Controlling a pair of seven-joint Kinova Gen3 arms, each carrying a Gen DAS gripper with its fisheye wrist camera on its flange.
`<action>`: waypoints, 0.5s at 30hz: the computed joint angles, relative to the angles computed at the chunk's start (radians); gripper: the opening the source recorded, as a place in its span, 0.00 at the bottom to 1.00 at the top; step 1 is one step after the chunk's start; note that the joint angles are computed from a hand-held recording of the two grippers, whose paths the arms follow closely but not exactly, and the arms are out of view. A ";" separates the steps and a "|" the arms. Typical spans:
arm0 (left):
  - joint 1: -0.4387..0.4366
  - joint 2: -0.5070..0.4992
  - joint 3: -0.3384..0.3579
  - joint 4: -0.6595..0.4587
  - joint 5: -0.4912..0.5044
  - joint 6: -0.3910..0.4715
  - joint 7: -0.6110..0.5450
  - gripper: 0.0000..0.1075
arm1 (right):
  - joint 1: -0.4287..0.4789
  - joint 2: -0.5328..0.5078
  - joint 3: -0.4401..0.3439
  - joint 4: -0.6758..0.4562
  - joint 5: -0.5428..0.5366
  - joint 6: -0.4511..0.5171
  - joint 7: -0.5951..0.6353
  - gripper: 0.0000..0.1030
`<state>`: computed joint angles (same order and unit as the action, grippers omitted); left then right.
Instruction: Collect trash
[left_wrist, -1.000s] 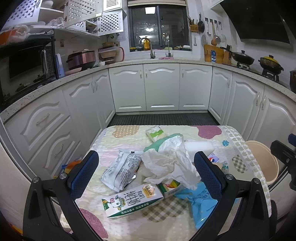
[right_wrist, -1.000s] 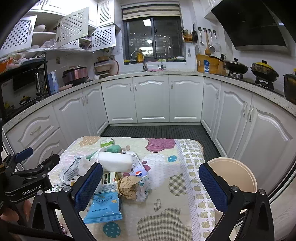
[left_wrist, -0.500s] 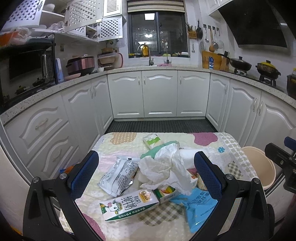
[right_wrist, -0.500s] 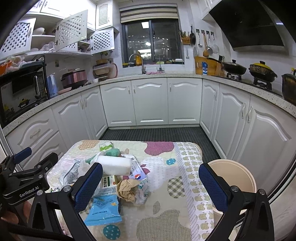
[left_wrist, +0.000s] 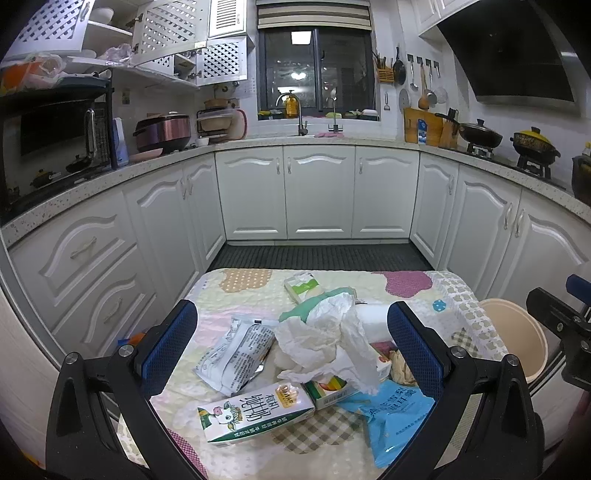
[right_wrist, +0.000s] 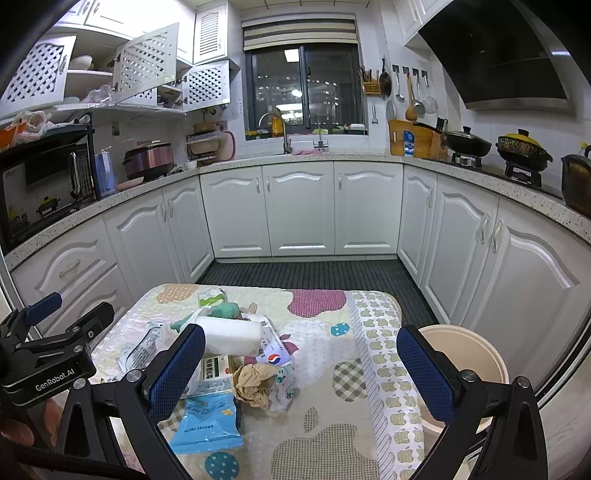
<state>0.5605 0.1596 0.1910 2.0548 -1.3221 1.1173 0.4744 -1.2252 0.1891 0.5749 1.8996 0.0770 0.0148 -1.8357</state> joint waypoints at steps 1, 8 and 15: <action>0.001 0.002 0.001 0.000 -0.001 0.002 0.002 0.95 | -0.001 0.001 0.002 -0.001 0.000 0.001 0.001 1.00; 0.003 0.004 0.001 0.000 -0.005 -0.003 0.015 0.95 | -0.017 0.002 0.020 0.002 -0.001 -0.002 0.001 1.00; 0.004 0.001 0.002 0.008 -0.009 -0.013 0.030 0.95 | 0.045 0.000 -0.041 -0.003 -0.002 0.002 0.007 1.00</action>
<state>0.5646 0.1607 0.1926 2.0631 -1.3309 1.1040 0.5045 -1.1799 0.1895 0.5340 1.8971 0.0750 0.0166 -1.8292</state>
